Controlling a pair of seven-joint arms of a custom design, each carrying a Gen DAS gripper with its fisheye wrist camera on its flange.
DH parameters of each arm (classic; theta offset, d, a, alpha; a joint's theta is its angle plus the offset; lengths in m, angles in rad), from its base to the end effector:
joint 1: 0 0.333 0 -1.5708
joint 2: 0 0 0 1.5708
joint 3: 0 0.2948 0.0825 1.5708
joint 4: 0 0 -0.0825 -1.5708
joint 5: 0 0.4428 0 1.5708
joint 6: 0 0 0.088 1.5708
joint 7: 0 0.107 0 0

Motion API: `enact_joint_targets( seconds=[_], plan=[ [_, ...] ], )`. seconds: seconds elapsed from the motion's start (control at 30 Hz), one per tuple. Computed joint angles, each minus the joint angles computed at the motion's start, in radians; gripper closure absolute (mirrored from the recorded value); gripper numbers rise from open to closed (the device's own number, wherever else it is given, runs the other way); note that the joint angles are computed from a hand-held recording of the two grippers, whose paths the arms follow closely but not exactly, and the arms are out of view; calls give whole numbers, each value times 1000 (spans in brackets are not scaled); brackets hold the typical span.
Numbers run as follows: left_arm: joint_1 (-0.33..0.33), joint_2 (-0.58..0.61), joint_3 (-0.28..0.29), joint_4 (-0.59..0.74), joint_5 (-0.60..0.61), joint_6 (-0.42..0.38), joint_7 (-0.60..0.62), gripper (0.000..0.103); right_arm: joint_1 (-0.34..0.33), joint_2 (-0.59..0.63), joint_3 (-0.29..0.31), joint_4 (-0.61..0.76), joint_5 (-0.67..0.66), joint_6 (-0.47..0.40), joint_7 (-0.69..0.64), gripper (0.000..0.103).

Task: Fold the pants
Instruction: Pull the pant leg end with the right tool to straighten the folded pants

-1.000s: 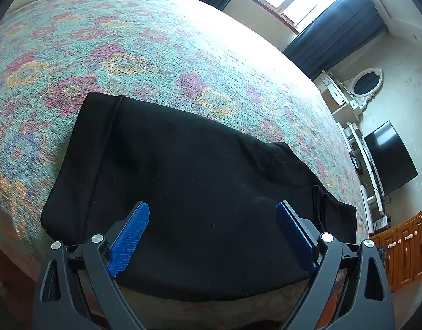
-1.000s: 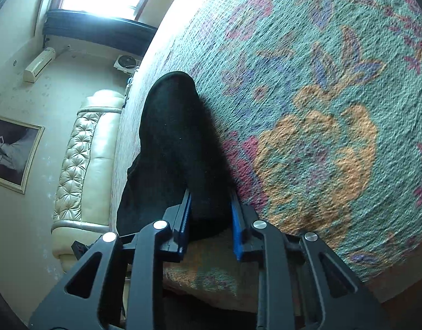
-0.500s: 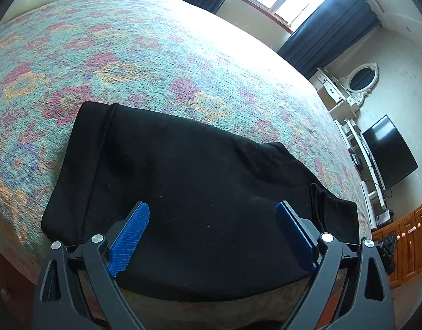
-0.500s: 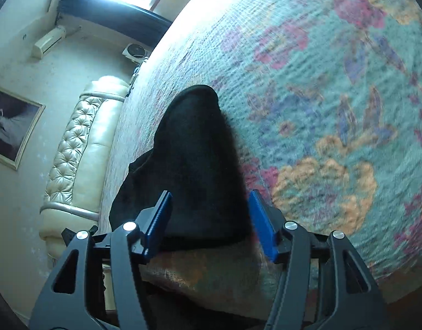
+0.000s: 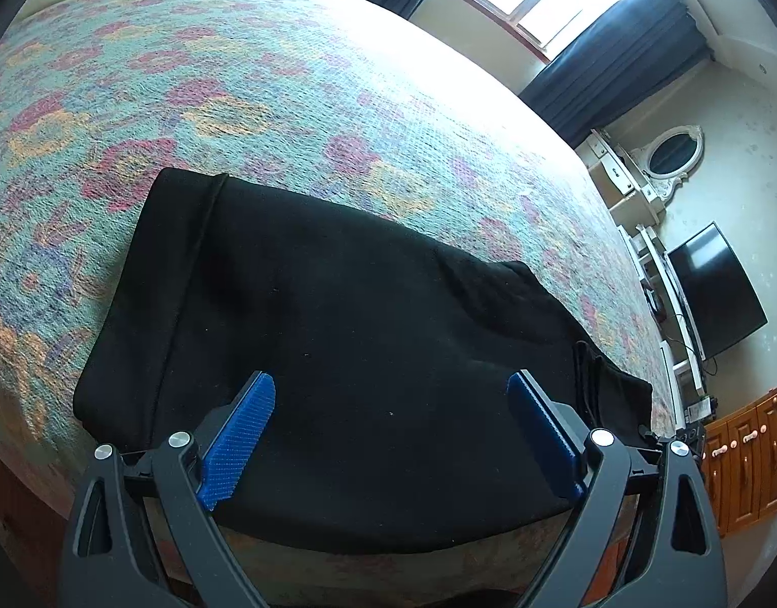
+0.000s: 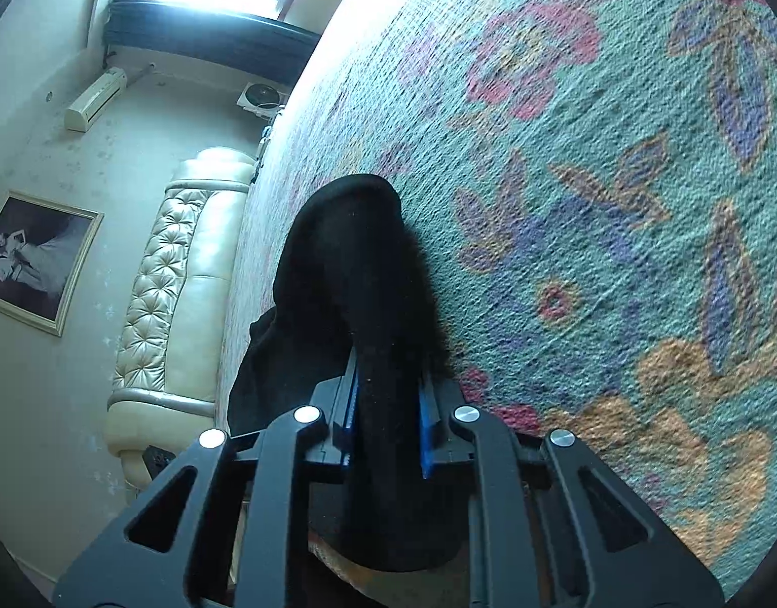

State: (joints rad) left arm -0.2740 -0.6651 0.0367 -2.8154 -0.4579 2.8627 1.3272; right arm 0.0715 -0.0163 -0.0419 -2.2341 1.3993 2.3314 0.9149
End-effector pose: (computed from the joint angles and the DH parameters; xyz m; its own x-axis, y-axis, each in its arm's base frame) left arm 0.4256 -0.0794 0.4135 0.2089 -0.8321 0.5138 -0.7600 -0.4687 -0.4502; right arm 0.5880 0.0340 0.3428 -0.0587 -0.5509 -0.8325 -0.8890 0.4082 -0.2075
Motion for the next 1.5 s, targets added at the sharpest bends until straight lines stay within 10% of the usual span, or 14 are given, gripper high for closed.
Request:
enact_joint_targets(
  seconds=[0.13, 0.33, 0.57, 0.63, 0.73, 1.03, 1.23, 1.5],
  plan=[
    [0, -8, -6, -3, 9, -1, -1, 11, -20, 23, -13, 39, 9, -93, -15, 53],
    [-9, -8, -3, -2, 7, -8, 6, 11, -40, 78, -4, 129, -10, -68, -12, 40],
    [-11, -8, 3, -1, -1, -17, 12, 11, -65, 188, 36, 259, -52, -82, 36, 44],
    [-9, -7, 4, 0, -3, -20, 14, 11, -61, 207, 48, 284, -96, -63, 72, 70],
    [-8, -2, 8, 4, -7, -22, 21, 11, -66, 220, 60, 286, -126, -33, 120, 81],
    [5, -2, 5, 4, -15, -25, 23, 11, -97, 196, 68, 252, -50, -60, 100, 64],
    [12, -5, -1, 1, -11, -16, 17, 11, -49, 40, 51, 96, 28, 138, 59, 48],
    [-25, -20, 56, -4, -51, -16, 57, 11, 99, -169, 84, -99, -266, 516, 366, 38]
  ],
)
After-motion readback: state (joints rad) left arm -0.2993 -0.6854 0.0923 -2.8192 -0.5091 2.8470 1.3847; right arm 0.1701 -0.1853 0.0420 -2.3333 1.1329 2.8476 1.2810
